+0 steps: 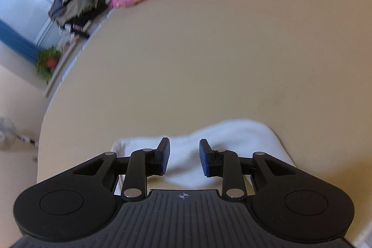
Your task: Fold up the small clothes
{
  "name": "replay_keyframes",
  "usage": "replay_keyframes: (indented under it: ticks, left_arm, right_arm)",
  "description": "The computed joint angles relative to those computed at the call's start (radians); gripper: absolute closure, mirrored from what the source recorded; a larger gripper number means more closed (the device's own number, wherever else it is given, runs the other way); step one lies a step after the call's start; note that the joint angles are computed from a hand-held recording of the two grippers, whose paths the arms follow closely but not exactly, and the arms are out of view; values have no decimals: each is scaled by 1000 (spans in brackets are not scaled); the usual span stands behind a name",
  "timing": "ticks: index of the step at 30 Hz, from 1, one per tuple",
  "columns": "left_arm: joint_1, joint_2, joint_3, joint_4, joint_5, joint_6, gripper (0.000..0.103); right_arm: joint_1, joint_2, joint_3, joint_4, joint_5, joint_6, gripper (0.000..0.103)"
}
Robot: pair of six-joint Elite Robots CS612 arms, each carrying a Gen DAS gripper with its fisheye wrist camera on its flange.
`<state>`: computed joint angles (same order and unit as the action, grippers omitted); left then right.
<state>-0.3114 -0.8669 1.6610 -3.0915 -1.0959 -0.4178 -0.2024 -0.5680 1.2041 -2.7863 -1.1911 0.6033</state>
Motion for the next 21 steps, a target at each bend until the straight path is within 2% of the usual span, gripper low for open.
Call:
replay_keyframes:
  ticks: [1,3,4,6,13,14,16,17,21]
  left_arm:
    - [-1,6,6,-62,2,19,63]
    - [-7,17,4,-119,25,68,63]
    - [-8,18,4,-118,36,87,63]
    - [-13,24,-5,-101,56,108,63]
    - [-28,49,-26,-140,75,186,63]
    - [-28,52,-28,-140,75,187,63]
    - [-27,53,-30,-139,78,188,63]
    - [-25,55,-31,-139,82,187,63]
    - [-20,58,-36,-121,96,166,63]
  right_arm:
    - [5,13,-17,-5,-2,0,69]
    - [6,42,-59,33,23,10,59]
    - [6,58,-84,87,30,26,58]
    - [14,72,-123,220,-30,70,62]
    - [22,110,-173,205,-76,253,61]
    - [29,118,-195,244,-94,227,62]
    - [59,143,-285,370,-193,98,78]
    - [69,144,-301,409,-246,61,81]
    - [106,157,-335,427,-387,-29,99]
